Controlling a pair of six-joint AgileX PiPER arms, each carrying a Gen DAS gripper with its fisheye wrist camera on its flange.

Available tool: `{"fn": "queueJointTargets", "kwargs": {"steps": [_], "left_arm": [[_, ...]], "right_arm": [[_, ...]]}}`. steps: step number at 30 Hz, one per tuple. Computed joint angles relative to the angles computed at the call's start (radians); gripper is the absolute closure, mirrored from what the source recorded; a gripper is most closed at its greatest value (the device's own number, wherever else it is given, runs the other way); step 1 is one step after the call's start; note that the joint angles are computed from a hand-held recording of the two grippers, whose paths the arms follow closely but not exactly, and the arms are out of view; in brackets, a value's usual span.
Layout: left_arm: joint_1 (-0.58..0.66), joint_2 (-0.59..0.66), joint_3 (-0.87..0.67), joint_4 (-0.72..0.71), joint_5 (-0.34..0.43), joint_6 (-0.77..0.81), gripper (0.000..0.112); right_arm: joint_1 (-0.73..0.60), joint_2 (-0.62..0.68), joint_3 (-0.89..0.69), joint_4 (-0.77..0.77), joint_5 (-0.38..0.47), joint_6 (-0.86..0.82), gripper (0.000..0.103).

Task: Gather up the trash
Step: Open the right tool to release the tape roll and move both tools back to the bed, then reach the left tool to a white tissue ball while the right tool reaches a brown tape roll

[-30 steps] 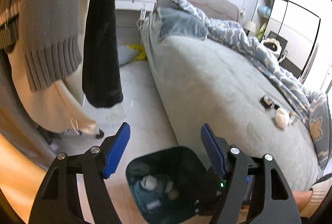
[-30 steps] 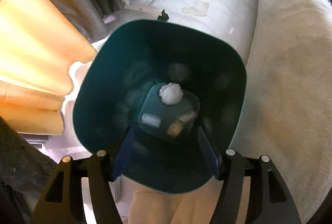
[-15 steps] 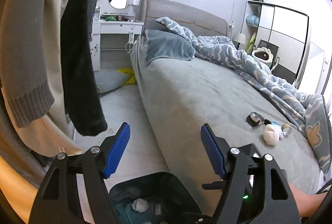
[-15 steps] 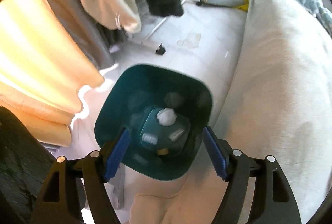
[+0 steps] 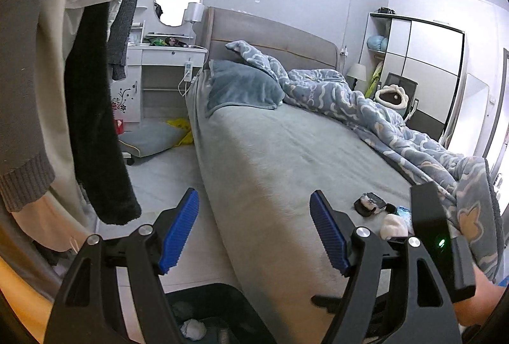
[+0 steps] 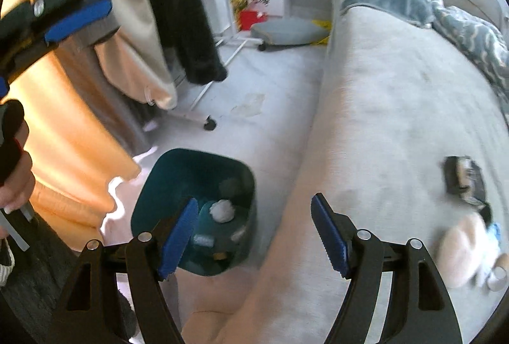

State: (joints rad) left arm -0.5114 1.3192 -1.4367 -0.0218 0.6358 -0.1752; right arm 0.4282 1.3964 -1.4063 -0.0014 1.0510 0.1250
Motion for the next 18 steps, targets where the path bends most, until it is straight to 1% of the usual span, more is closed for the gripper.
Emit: {"fn": "queueJointTargets", "kwargs": {"steps": [11,18], "left_arm": [[-0.167,0.096,-0.090,0.159,0.000,-0.164,0.032],[-0.226,0.189,-0.166,0.150,0.020,-0.197,0.028]], "right_arm": [[-0.232,-0.118,0.034,0.074,0.026,-0.124,0.028],[-0.407,-0.173,0.043,0.133,0.046,-0.222,0.027]]}}
